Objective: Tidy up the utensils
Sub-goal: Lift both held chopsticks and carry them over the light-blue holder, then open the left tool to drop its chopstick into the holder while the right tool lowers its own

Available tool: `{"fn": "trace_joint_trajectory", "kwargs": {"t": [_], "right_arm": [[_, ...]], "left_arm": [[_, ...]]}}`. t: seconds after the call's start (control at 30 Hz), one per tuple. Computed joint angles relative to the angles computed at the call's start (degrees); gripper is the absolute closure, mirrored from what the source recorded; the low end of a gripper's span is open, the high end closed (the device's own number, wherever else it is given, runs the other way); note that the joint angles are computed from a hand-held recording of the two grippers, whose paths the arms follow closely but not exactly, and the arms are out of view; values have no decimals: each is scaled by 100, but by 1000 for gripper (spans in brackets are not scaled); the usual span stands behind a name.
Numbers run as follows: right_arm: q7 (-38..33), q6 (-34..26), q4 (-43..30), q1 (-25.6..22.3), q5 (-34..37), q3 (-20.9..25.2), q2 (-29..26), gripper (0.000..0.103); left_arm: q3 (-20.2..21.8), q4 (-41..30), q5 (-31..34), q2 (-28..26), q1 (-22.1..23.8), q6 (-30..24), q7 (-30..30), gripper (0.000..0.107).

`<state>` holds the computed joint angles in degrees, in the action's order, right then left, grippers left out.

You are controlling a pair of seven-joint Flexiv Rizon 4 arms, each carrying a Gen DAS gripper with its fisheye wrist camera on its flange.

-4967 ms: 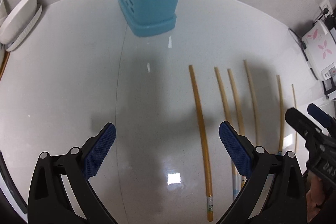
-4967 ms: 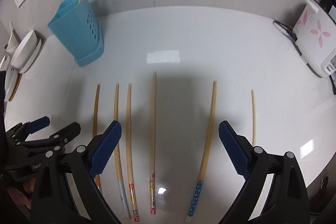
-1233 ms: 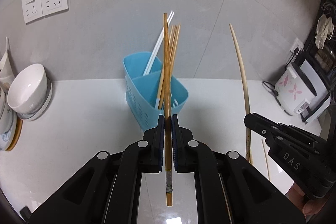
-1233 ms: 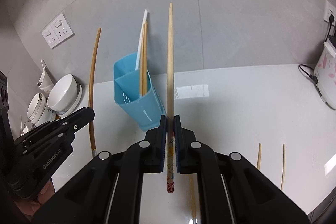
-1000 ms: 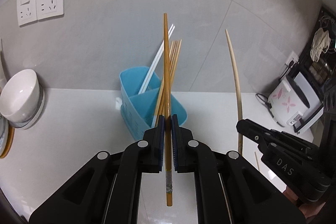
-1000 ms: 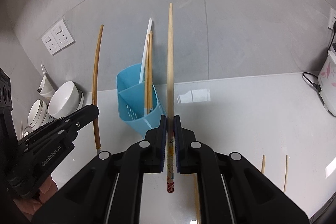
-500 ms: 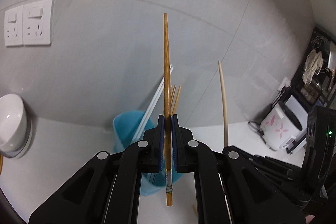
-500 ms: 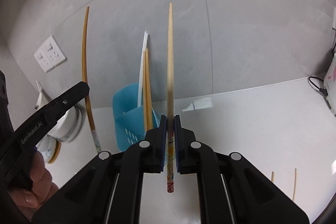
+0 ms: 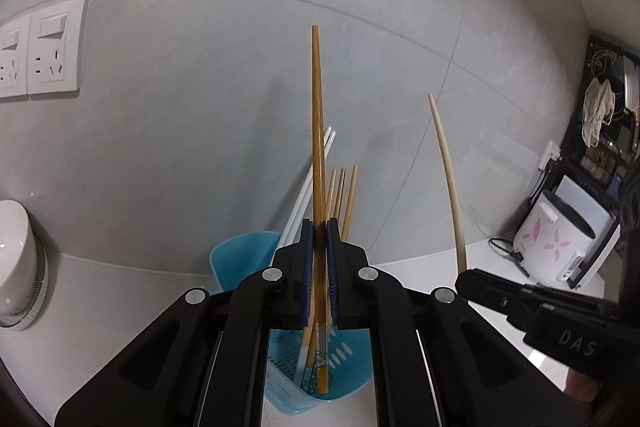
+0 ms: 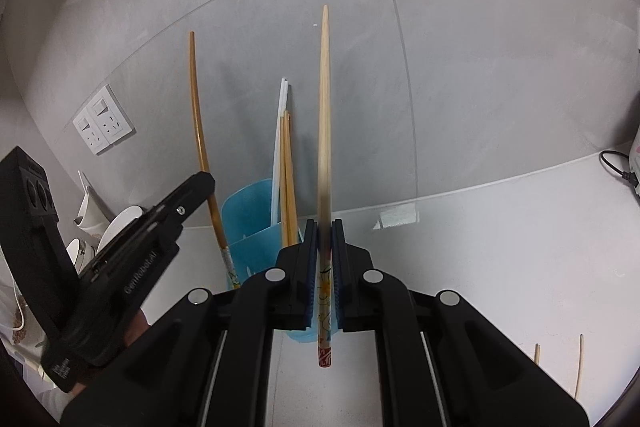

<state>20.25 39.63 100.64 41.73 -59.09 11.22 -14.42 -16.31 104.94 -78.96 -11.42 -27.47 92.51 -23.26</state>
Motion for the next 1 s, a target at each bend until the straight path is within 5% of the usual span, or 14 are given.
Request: {"fn": "trace_joint_trajectory", "kwargs": {"t": [0.4, 0.67, 0.77, 1.0], "right_arm": [[-19, 27, -26, 24, 149, -26, -114, 97], [-44, 47, 7, 46, 254, -15, -130, 97], [-72, 42, 27, 54, 276, -10, -114, 97], [-234, 83, -59, 61, 243, -36, -150, 97]], "left_arm": [[-67, 155, -14, -211, -80, 151, 241, 101], [257, 385, 1978, -226, 157, -509, -1416, 100], [396, 418, 2630, -151, 242, -683, -2033, 89], [837, 533, 4267, 243, 462, -1242, -3752, 39]]}}
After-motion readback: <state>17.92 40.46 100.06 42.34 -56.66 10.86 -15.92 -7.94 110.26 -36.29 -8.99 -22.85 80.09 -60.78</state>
